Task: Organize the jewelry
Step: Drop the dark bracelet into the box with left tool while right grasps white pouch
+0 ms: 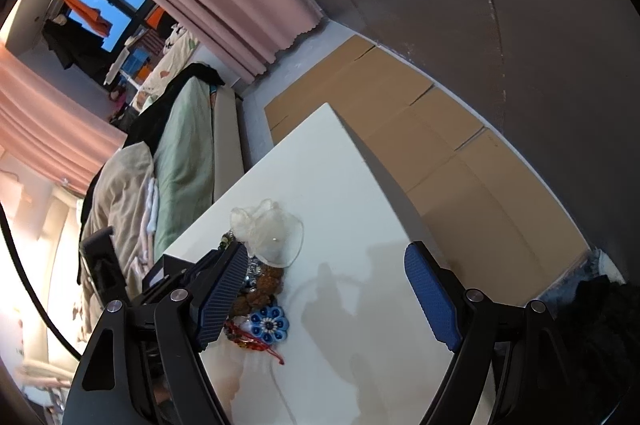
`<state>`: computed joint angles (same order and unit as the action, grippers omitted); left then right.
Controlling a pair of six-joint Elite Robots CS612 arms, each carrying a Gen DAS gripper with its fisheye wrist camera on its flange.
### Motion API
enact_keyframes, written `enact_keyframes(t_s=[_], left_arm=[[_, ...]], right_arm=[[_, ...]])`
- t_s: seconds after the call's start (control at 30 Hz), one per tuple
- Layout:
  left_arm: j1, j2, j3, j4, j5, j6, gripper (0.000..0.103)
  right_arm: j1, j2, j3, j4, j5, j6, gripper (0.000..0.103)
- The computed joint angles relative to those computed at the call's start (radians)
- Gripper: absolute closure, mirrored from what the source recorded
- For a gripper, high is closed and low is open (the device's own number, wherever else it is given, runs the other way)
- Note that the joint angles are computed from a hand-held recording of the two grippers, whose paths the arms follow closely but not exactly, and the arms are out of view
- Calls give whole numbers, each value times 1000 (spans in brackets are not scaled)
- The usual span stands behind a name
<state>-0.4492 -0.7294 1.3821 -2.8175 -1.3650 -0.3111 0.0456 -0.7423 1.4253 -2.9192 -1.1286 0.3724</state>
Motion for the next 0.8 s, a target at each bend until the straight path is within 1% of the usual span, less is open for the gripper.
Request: enact_keyframes(t_s=[0.1, 0.23, 0.47, 0.53, 0.67, 0.8], left_arm=[[10, -11, 16, -41, -28, -27, 95], [25, -28, 43, -115, -70, -63, 95], [47, -56, 87, -216, -94, -129, 95], [51, -66, 105, -245, -90, -133, 95], [57, -85, 139, -301, -75, -148, 95], [62, -106, 171, -341, -60, -169, 95]], right_arm=[[2, 7, -14, 2, 19, -10, 32], [15, 21, -55, 48, 33, -38, 33], [53, 70, -170, 186, 31, -119, 33], [62, 86, -203, 226, 19, -140, 33], [79, 115, -263, 314, -9, -185, 42], [94, 144, -324, 378, -73, -180, 42]])
